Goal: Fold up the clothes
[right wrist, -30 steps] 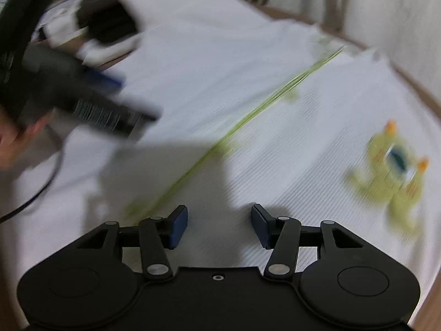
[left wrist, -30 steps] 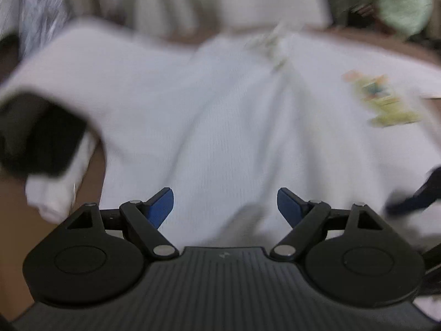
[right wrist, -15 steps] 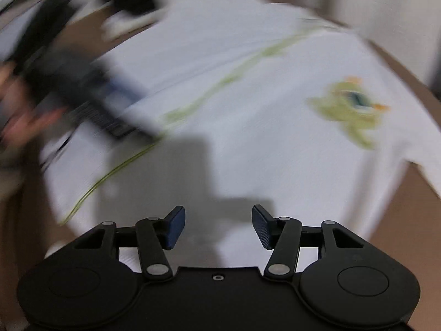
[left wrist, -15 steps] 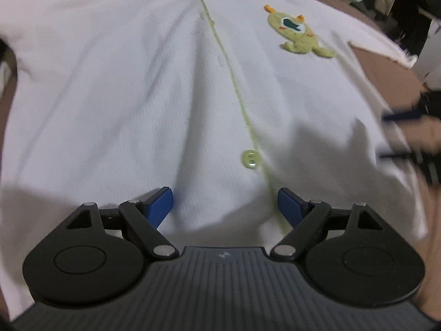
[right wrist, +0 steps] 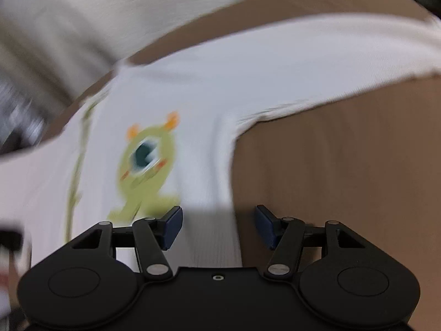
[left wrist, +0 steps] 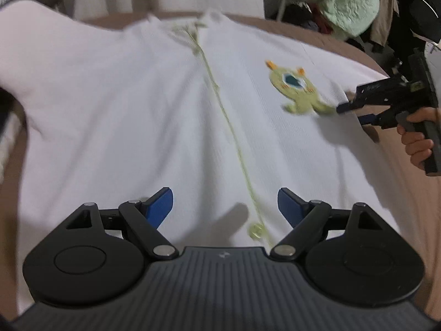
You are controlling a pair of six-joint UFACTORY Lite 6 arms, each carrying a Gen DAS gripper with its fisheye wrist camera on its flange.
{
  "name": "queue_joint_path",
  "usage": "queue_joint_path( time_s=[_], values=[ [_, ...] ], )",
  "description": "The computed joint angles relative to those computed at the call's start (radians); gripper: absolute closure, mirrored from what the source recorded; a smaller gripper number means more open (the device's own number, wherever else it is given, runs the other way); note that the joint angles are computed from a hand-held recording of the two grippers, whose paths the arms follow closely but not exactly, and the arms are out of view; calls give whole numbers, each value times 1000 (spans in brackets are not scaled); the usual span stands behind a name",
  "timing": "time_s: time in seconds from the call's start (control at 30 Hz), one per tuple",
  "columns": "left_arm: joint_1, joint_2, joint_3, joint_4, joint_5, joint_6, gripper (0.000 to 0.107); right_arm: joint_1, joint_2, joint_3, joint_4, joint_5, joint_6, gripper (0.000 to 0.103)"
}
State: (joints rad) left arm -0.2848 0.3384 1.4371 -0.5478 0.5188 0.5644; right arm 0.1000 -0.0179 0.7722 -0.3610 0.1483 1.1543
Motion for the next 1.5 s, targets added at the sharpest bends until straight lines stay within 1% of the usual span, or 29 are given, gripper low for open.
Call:
queue_joint_path(
  time_s=[0.03, 0.07, 0.1, 0.17, 0.2, 0.23, 0.33, 0.4, 0.43, 0.47, 0.5, 0.57, 0.67, 0.73, 0.8, 0.9, 0.97, 1.0, 1.03, 1.07, 1.1, 1.13, 1.17, 1.2, 1.23, 1.33, 1.4, 1.47, 1.5],
  values=[
    [15, 9, 11, -5, 10, 4, 24, 12, 46, 51, -98, 34, 105, 64],
    [29, 27, 26, -4, 31, -7, 24, 26, 91, 101, -203, 70, 209, 98],
    [40, 58, 54, 25, 71, -42, 24, 53, 98, 130, -308, 126, 314, 100],
    [35, 129, 130, 155, 162, -171, 24, 112, 58, 129, -517, 235, 469, 100],
    [32, 149, 145, 202, 184, -187, 24, 143, 53, 113, -601, 274, 529, 100],
    [25, 146, 138, 225, 175, -161, 23, 157, 71, 106, -643, 286, 549, 100],
    [7, 149, 168, 256, 192, -137, 22, 185, 174, 173, -638, 327, 473, 99],
    [5, 149, 173, 215, 209, -93, 22, 218, 215, 213, -638, 394, 431, 90],
    [5, 150, 170, 189, 219, -66, 22, 251, 206, 218, -645, 465, 425, 69],
    [5, 151, 167, 163, 230, -39, 19, 281, 196, 222, -654, 530, 417, 55],
    [5, 153, 165, 139, 242, -13, 19, 310, 171, 208, -670, 553, 434, 55],
    [-20, 152, 151, 176, 218, -29, 18, 361, 97, 152, -720, 536, 504, 55],
    [-18, 168, 178, 156, 235, -20, 18, 383, 58, 131, -762, 373, 577, 56],
    [4, 171, 188, 80, 279, 26, 17, 415, 77, 170, -760, 278, 589, 56],
    [23, 169, 190, 24, 320, 68, 17, 453, 143, 269, -663, 203, 464, 56],
    [75, 141, 193, -51, 387, 150, 17, 501, 275, 442, -402, 100, 150, 55],
    [175, 97, 192, -172, 430, 212, 17, 537, 373, 543, -220, 50, -59, 55],
    [232, 79, 203, -225, 444, 228, 17, 558, 422, 597, -116, 53, -164, 55],
    [256, 70, 198, -237, 433, 233, 15, 576, 470, 650, -12, 79, -269, 55],
    [266, 50, 184, -208, 381, 213, 14, 571, 490, 666, 93, 78, -371, 54],
    [268, 16, 138, -190, 288, 200, 14, 565, 503, 682, 198, 89, -436, 54],
    [262, 11, 125, -130, 207, 148, 14, 557, 541, 729, 288, 143, -492, 54],
    [246, 30, 133, -43, 168, 78, 14, 548, 595, 788, 336, 214, -525, 54],
    [242, 73, 167, 37, 170, 10, 14, 549, 615, 806, 343, 244, -539, 57],
    [245, 97, 184, 76, 168, -40, 14, 559, 612, 788, 307, 232, -517, 57],
    [243, 162, 218, 199, 152, -179, 14, 619, 589, 733, 57, 223, -351, 94],
    [237, 210, 249, 298, 154, -278, 14, 653, 577, 701, -72, 237, -254, 95],
    [232, 232, 261, 391, 156, -359, 14, 684, 578, 690, -148, 278, -196, 103],
    [225, 241, 270, 431, 158, -397, 14, 701, 581, 690, -183, 304, -176, 103]
  ],
)
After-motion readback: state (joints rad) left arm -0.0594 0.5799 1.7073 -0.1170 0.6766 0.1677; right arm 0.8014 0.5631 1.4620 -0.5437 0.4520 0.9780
